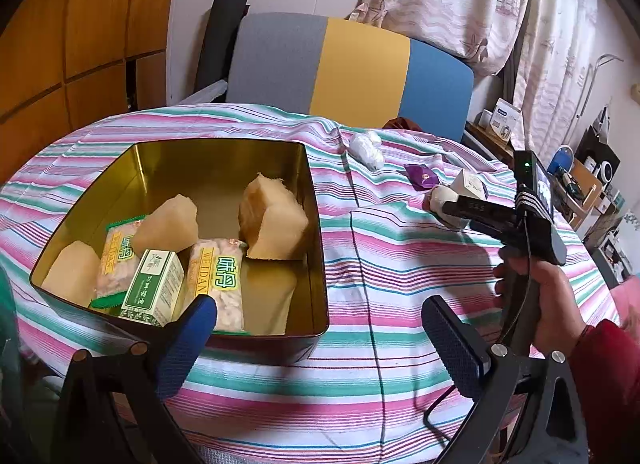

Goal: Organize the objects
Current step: 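Move both grippers back toward the remaining items, then grasp the cream-coloured box with the right gripper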

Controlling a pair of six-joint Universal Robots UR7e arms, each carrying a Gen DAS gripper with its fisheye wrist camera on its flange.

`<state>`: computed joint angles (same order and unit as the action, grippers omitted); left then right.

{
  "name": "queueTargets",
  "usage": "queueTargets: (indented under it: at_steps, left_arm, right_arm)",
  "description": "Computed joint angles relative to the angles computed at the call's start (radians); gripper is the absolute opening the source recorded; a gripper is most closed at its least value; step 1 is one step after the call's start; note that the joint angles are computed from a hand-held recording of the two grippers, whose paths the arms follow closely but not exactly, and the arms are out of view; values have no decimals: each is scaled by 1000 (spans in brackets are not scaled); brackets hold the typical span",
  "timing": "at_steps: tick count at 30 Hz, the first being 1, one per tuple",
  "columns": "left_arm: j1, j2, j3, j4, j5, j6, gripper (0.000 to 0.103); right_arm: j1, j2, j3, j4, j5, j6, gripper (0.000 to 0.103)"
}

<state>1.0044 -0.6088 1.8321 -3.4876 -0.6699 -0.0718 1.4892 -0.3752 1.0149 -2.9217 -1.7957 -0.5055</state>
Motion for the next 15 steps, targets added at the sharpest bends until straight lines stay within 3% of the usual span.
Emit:
queueTargets:
  at_steps: [4,6,8,10,12,15]
  left_arm:
    - [1,7,-14,9,-2,-8,103]
    - [2,10,-20,16,-6,-15,103]
    - [3,12,-24,17,-8,-20,103]
    - [3,16,-27,15,-9,-20,103]
    - [4,19,-30,20,-11,-26,103]
    - [4,17,-26,30,-15,-44,103]
  right_arm:
    - [-15,-58,98,60,162,-17,66]
    - [-18,-79,149,-29,181,-22,66]
    - [-16,-82,174,-196,147,4,66]
    - [-7,-65,145,-286,94,28,69]
    - [11,-23,57,-305,-1,41,72]
    - [24,47,-105,-194,-81,91,72]
